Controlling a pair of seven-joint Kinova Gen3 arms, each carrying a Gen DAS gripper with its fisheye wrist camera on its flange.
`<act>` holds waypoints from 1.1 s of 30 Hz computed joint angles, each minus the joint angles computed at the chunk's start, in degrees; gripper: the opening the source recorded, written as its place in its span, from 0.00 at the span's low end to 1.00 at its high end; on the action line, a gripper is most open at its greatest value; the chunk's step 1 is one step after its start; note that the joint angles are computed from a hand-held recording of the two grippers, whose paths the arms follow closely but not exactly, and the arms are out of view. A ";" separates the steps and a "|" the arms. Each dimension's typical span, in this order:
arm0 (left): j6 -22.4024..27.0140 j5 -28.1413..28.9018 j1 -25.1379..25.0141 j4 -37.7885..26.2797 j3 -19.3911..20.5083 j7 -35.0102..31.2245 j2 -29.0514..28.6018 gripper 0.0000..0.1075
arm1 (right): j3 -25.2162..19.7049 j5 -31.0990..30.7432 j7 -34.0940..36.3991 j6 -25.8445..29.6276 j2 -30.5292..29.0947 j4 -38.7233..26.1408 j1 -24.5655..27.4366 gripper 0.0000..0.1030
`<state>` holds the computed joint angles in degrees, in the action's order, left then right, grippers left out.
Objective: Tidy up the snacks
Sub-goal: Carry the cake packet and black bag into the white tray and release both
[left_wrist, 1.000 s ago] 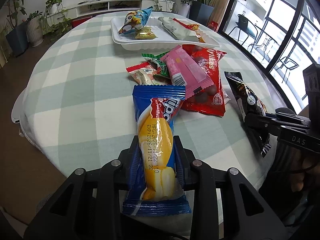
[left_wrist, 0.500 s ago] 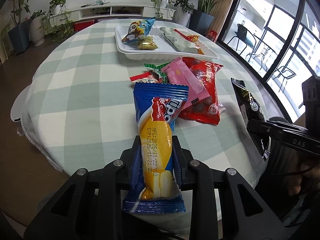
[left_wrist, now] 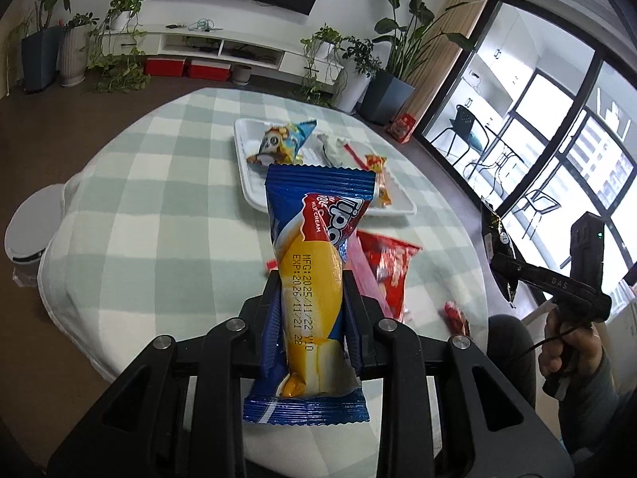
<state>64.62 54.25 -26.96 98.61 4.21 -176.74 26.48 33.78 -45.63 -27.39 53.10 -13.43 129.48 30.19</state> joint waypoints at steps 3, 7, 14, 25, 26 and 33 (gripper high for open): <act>0.60 0.07 2.51 -6.67 1.12 5.33 2.38 0.24 | 0.74 -3.00 0.78 1.41 3.31 -4.93 0.06 0.22; 0.64 -2.14 6.96 -16.01 3.53 13.61 5.98 0.24 | -3.30 -6.35 0.73 0.99 7.24 -11.18 0.51 0.22; -3.16 -11.79 18.43 -27.39 6.57 25.77 10.82 0.24 | -13.34 -6.33 -4.49 -1.26 17.06 -21.06 -0.96 0.22; -8.12 -25.94 27.46 -35.73 7.76 38.36 18.71 0.24 | -24.29 4.12 -13.44 -8.56 28.71 -27.34 -2.57 0.22; -7.81 -26.82 27.90 -36.75 7.70 39.53 19.60 0.24 | -24.90 4.95 -14.13 -8.86 29.48 -27.83 -2.43 0.22; -8.15 -30.59 28.97 -39.99 8.09 43.60 23.71 0.24 | -29.33 8.37 -17.34 -10.30 32.58 -29.68 -0.03 0.23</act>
<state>56.47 23.66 2.02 58.63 12.30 -133.13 50.19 4.45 -37.26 -44.74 42.79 19.15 99.79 30.16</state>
